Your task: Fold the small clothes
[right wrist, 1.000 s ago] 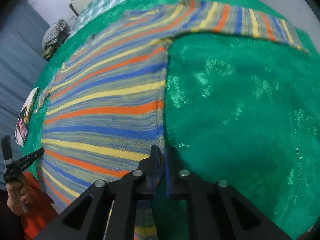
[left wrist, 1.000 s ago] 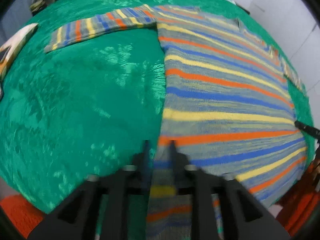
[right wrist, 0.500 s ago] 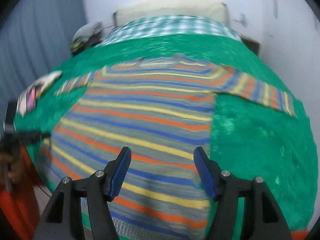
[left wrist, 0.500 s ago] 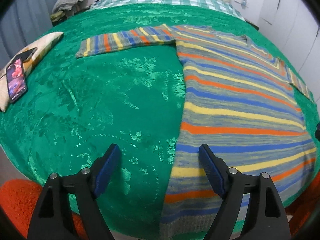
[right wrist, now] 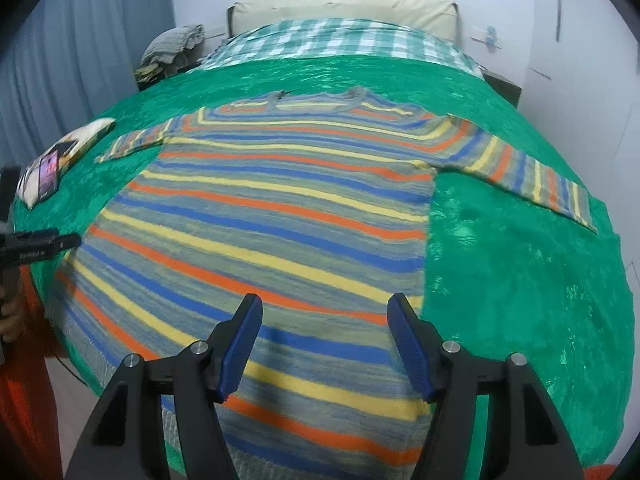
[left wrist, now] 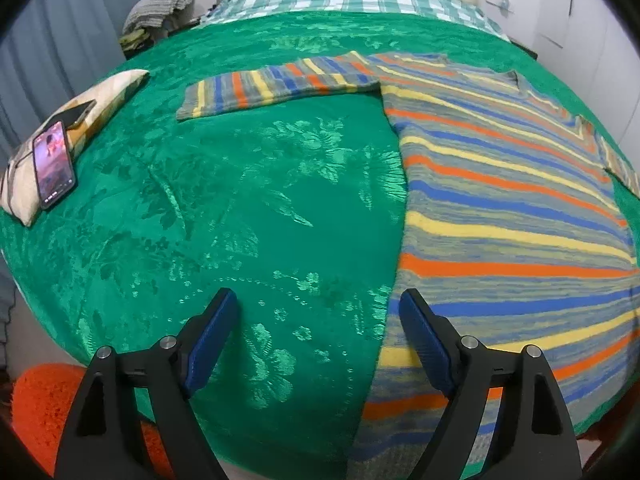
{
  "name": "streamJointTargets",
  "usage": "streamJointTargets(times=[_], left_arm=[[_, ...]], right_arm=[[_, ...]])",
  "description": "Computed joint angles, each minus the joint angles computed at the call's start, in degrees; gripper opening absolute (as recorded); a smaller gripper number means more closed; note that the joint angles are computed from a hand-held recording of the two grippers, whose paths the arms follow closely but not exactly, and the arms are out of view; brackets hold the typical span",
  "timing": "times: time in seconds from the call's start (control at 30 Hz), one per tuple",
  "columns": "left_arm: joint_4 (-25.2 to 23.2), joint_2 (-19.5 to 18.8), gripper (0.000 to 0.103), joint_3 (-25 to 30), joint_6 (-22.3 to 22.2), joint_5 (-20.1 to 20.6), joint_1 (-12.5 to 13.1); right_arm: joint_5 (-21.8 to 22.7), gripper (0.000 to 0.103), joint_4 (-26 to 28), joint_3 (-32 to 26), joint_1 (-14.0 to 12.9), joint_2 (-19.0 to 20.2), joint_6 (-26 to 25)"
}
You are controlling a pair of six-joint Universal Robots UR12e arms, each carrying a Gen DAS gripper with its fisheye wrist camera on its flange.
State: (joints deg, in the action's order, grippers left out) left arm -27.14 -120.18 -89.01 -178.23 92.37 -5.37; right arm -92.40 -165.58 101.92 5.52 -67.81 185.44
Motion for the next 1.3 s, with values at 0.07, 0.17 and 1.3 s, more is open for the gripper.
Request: streamJointTargets(times=[0.07,0.17,1.3], left_arm=[[0.32,-0.07,0.085,0.04,-0.07,0.74,-0.10],[0.85,-0.17,0.086,0.02,0.19,1.89,-0.32],[1.46,-0.51,0.090,0.05,1.53,5.96,-1.08]], right_arm=[[-0.61,0.065,-0.50,0.18,-0.15,-0.12,0.95],[-0.93,0.065,-0.54,0.36,-0.50,-0.32,2.41],[-4.75,0.075,0.84,0.55,-0.30,-0.53,3.27]])
